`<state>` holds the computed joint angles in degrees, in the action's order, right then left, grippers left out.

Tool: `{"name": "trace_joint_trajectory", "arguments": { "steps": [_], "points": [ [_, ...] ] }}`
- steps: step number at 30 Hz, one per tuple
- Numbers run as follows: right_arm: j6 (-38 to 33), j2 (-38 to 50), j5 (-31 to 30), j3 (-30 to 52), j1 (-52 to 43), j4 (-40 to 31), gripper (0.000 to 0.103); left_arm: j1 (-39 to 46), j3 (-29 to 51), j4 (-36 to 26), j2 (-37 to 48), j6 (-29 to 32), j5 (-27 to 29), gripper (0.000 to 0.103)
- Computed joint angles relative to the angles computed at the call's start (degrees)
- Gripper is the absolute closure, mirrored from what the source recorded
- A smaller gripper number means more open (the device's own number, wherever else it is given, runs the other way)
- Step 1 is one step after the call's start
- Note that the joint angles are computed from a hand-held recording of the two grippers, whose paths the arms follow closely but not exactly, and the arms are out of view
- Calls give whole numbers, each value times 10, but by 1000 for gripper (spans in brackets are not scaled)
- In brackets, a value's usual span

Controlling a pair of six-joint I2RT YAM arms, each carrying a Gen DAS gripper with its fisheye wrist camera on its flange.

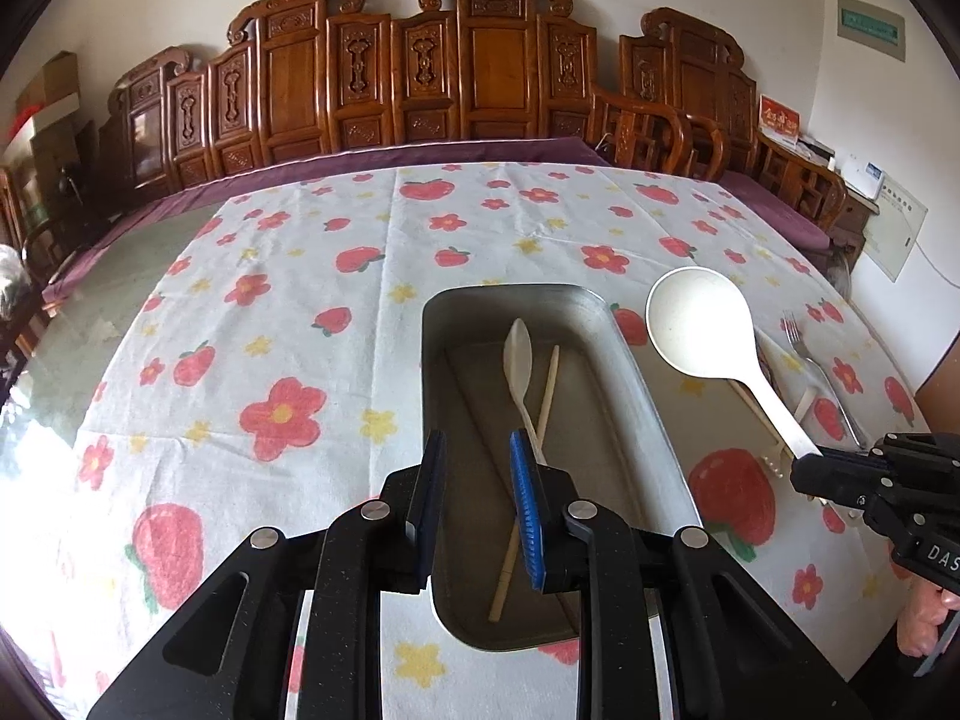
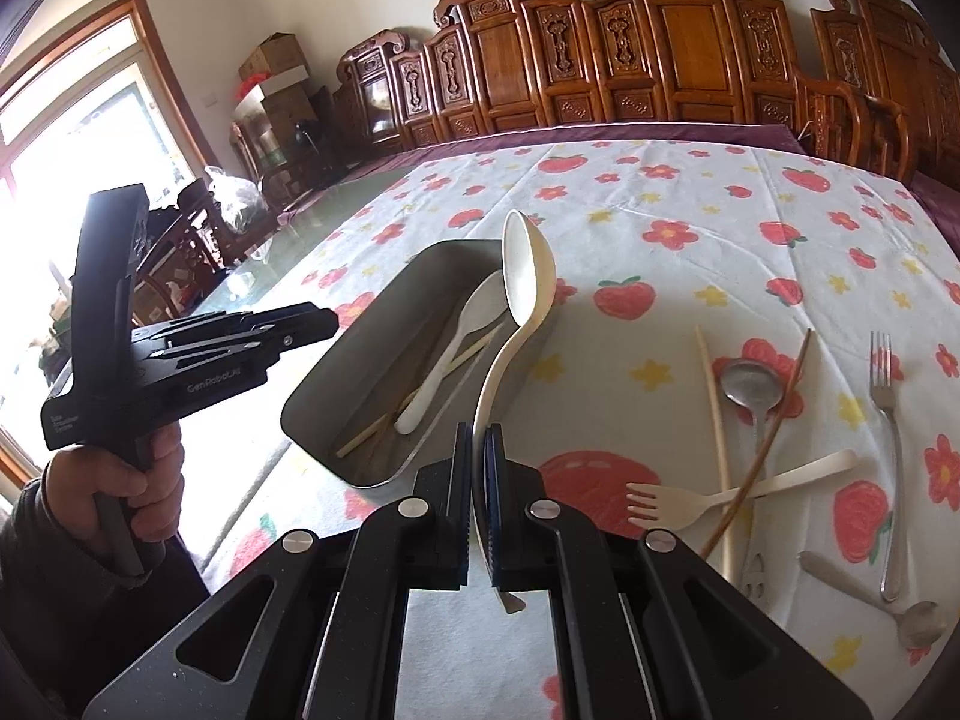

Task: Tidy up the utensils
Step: 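Lower the white spoon into the tray and open the right gripper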

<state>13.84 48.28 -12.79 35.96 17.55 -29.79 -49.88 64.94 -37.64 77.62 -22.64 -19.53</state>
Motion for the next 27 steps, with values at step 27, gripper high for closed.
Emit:
{"name": "trace_joint_trajectory", "arguments": {
  "steps": [27],
  "points": [
    [107, 313, 111, 139, 144, 133, 98, 100, -15, -8, -51, 34, 56, 83]
  ]
}}
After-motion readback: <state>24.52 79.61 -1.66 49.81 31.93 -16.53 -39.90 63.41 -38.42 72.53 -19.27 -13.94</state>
